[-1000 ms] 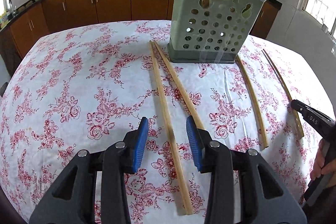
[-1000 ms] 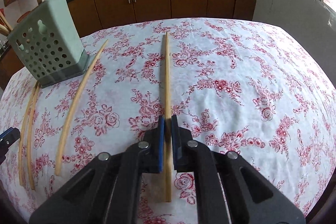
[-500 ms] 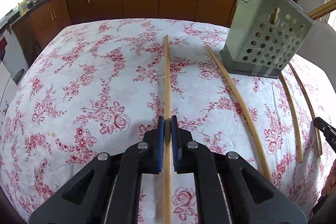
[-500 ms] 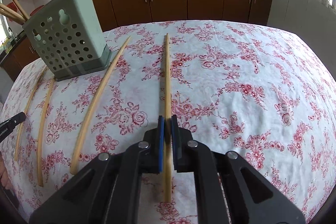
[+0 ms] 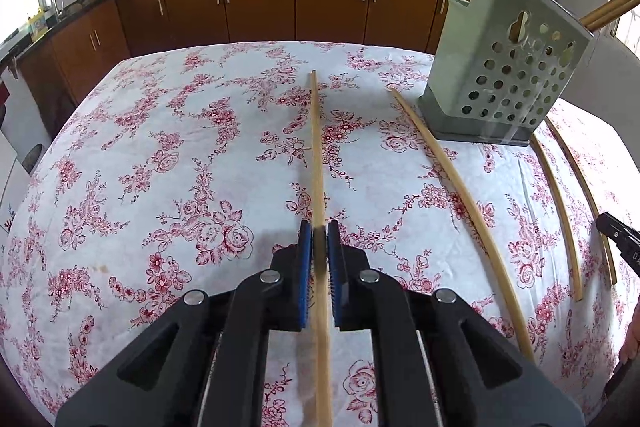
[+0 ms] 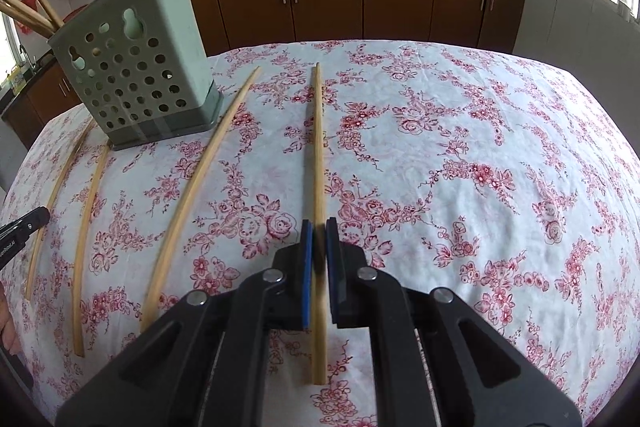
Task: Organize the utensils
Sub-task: 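Hold both chopsticks closed in the tools just above the cloth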
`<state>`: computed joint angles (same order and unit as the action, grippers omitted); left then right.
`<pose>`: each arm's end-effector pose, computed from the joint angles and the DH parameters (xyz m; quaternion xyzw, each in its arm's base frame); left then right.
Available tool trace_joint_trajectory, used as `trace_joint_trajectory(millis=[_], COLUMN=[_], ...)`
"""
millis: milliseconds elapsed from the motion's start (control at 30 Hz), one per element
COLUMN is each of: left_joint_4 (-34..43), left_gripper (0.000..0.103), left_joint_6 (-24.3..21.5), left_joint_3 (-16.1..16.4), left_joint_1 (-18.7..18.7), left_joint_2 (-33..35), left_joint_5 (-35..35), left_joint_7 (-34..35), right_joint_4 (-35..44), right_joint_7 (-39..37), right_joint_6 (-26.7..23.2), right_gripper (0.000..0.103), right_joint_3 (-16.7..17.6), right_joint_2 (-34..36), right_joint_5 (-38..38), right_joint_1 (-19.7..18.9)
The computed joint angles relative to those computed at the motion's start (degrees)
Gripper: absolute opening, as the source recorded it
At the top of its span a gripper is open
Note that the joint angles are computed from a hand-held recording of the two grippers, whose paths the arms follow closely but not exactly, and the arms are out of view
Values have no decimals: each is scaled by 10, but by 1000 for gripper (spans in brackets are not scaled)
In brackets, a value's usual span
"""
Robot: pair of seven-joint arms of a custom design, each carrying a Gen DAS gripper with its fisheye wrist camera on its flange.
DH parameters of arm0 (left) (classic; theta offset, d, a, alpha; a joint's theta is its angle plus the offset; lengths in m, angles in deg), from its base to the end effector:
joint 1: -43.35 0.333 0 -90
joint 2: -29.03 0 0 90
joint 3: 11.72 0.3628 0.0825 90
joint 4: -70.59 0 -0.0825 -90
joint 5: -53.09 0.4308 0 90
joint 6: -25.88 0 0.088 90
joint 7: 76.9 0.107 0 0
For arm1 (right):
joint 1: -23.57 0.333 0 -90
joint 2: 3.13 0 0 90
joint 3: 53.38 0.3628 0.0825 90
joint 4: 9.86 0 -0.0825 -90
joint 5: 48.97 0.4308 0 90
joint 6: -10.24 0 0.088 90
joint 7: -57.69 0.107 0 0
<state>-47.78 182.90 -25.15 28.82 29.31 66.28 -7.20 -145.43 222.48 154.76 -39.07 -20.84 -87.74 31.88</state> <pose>0.5584 -0.3063 0.5312 -0.5537 0.7622 -0.2779 0.1879 0.4703 0.2107 0.5117 -0.5054 0.7889 -0.2706 0.2213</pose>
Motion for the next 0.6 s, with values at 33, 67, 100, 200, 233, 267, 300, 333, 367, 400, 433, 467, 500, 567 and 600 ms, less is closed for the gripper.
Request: trace_joint_trajectory(millis=[33, 67, 100, 200, 233, 267, 300, 333, 367, 400, 433, 467, 500, 567, 600], left_joint_4=[-1, -1, 0, 1, 2, 2, 2, 3, 3, 3, 4, 3, 4, 4, 4], left_gripper=[10, 10, 10, 10, 10, 10, 10, 10, 10, 10, 10, 10, 10, 10, 10], left_joint_6=[0, 0, -1, -2, -2, -2, -2, -2, -2, -3, -3, -2, -2, -2, -1], left_joint_3=[0, 0, 0, 0, 0, 0, 0, 0, 0, 0, 0, 0, 1, 0, 1], left_joint_1=[0, 0, 0, 0, 0, 0, 0, 0, 0, 0, 0, 0, 0, 0, 1], left_joint_2=[0, 0, 0, 1, 1, 2, 2, 2, 3, 3, 3, 3, 4, 4, 4], left_joint_5=[0, 2, 5, 11, 11, 11, 11, 11, 11, 12, 13, 12, 11, 10, 8], left_joint_7=[1, 0, -2, -5, -5, -5, -5, -5, -5, -6, -6, -5, -3, -3, -1], right_joint_4=[1, 1, 1, -1, -1, -1, -1, -1, -1, -1, -1, -1, -1, -1, 0], right_joint_7=[-1, -1, 0, 1, 1, 1, 0, 0, 0, 0, 0, 0, 0, 0, 0], right_joint_6=[-1, -1, -1, 4, 4, 4, 4, 4, 4, 4, 4, 4, 4, 3, 3], right_gripper=[8, 8, 8, 9, 9, 9, 9, 9, 9, 9, 9, 9, 9, 9, 9], right_joint_3=[0, 0, -1, -2, -2, -1, -1, -1, -1, -1, -1, -1, -1, -1, -1], right_joint_2=[1, 1, 2, 1, 0, 1, 0, 0, 0, 0, 1, 1, 1, 1, 1], right_joint_5=[0, 0, 0, 0, 1, 1, 1, 1, 1, 1, 1, 1, 1, 2, 2], right_joint_1=[0, 0, 0, 0, 0, 0, 0, 0, 0, 0, 0, -1, -1, 0, 0])
